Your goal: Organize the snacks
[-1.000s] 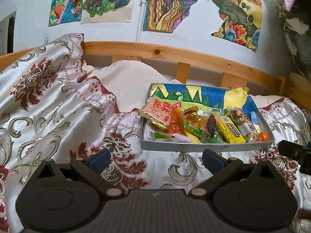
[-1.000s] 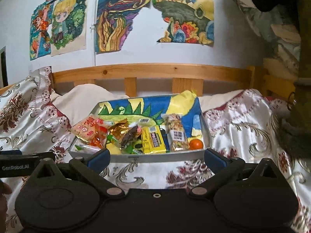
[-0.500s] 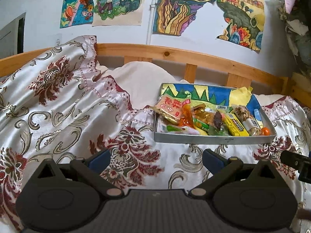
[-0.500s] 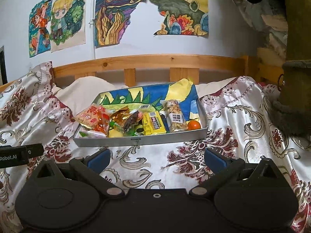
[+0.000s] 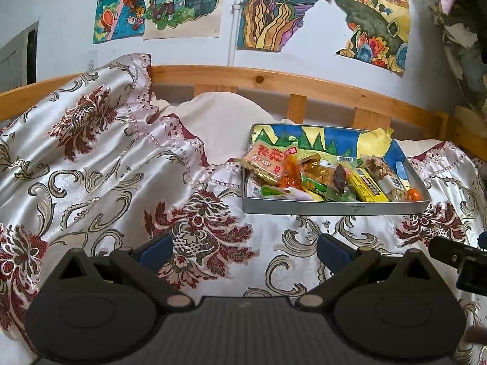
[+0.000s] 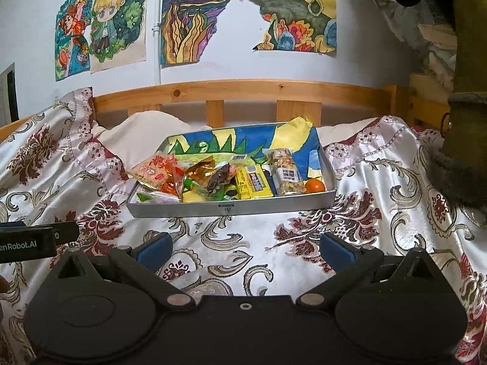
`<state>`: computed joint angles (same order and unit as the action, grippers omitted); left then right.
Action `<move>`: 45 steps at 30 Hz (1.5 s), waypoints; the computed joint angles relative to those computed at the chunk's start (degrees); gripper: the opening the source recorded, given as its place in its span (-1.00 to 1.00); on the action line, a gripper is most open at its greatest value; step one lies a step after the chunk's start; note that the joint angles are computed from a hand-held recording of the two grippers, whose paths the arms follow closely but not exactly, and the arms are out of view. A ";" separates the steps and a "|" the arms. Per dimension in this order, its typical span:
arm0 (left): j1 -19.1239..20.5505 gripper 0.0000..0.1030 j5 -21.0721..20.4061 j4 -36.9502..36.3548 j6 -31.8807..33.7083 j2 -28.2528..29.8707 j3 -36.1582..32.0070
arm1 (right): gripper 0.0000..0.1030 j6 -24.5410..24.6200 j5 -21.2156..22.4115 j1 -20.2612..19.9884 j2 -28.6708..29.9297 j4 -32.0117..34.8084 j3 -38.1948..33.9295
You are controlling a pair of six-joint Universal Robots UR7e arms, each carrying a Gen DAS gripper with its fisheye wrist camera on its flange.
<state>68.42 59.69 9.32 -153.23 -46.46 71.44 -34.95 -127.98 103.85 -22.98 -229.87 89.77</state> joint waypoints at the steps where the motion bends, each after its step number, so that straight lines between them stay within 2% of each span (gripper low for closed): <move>1: 0.01 0.99 0.04 0.23 -0.12 0.05 -0.10 | 0.99 0.27 0.01 -0.01 -0.02 0.29 0.01; 12: 0.33 0.99 -0.02 2.25 -1.64 0.82 -1.34 | 0.99 0.47 -0.51 -0.04 0.32 1.50 -0.67; 45: 0.32 0.99 0.32 1.32 -1.53 0.59 -0.72 | 0.99 1.34 -0.98 -0.32 0.13 1.79 -0.37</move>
<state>68.74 60.01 10.64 -154.76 -45.87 70.72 -33.61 -128.96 103.53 -22.84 -228.07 89.40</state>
